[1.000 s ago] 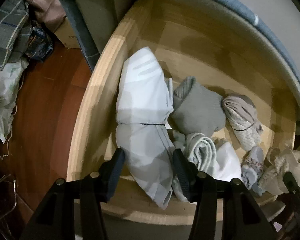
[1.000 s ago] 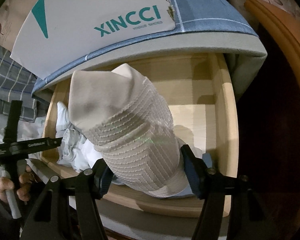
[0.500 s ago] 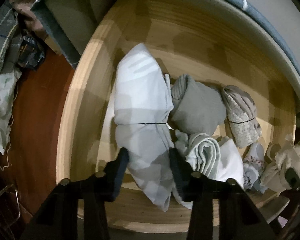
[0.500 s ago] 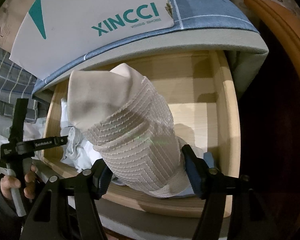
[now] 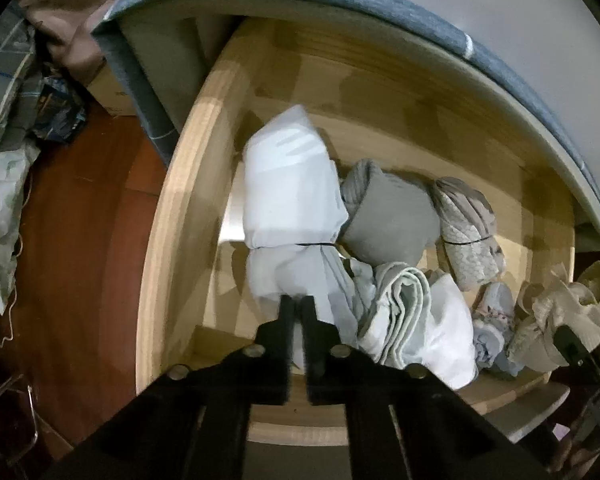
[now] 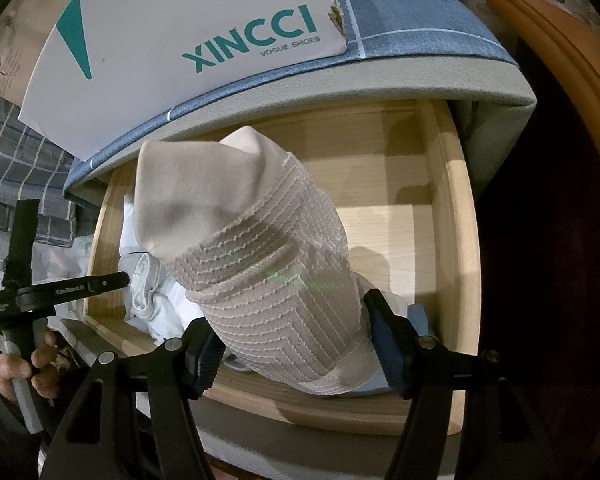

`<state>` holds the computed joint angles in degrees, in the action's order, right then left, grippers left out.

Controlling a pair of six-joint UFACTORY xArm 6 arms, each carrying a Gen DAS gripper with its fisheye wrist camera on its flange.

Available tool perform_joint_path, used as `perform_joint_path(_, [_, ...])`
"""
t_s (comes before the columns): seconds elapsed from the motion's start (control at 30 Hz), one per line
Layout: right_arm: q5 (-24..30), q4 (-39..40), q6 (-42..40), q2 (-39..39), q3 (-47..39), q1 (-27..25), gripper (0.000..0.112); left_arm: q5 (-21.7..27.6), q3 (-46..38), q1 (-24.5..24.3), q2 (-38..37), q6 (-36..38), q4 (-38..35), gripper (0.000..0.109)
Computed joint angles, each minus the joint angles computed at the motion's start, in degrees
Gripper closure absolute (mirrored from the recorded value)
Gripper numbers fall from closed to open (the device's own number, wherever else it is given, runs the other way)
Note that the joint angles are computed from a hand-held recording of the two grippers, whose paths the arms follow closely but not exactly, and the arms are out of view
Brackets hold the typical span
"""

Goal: Take underwear out of drawer
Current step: 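Grasp the white rolled sock with the left tool while the right tool holds the cream underwear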

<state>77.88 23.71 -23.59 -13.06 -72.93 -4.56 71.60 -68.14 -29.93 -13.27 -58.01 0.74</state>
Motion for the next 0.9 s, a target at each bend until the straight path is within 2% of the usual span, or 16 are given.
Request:
perform_joint_path(0.07, [0.07, 0.02, -0.06, 0.00, -0.07, -0.08, 0.049, -0.29, -0.36, 0.04, 0.49, -1.56, -0.77, 0.106])
perform_joint_path(0.13, [0.19, 0.03, -0.13, 0.06, -0.14, -0.11, 0.049, -1.29, 0.44, 0.90, -0.12, -1.69, -2.95, 0.100])
perform_joint_path(0.2, [0.28, 0.08, -0.21, 0.11, -0.20, -0.16, 0.049, -1.56, 0.59, 1.24, -0.52, -1.84, -3.67, 0.074])
perform_joint_path(0.27, [0.41, 0.21, -0.23, 0.21, -0.28, -0.22, 0.048, -1.92, 0.68, 1.43, -0.62, -1.97, -4.42, 0.061])
perform_joint_path(0.37, [0.48, 0.26, -0.22, 0.32, -0.31, -0.19, 0.048, -2.11, 0.90, 2.34, -0.14, -0.63, -5.33, 0.057])
perform_joint_path(0.5, [0.57, 0.50, -0.31, 0.39, -0.33, -0.35, 0.048, -1.27, 0.05, 2.45, 2.71, -0.56, -5.26, 0.056])
perform_joint_path(0.73, [1.02, 1.04, -0.30, 0.51, -0.39, -0.76, 0.047, -2.82, -0.47, 3.19, 5.00, -1.44, -4.76, 0.049])
perform_joint_path(0.9, [1.27, 1.14, -0.35, 0.37, -0.38, -0.95, 0.047, -0.62, -4.27, 2.76, 9.19, -1.04, -3.94, 0.049])
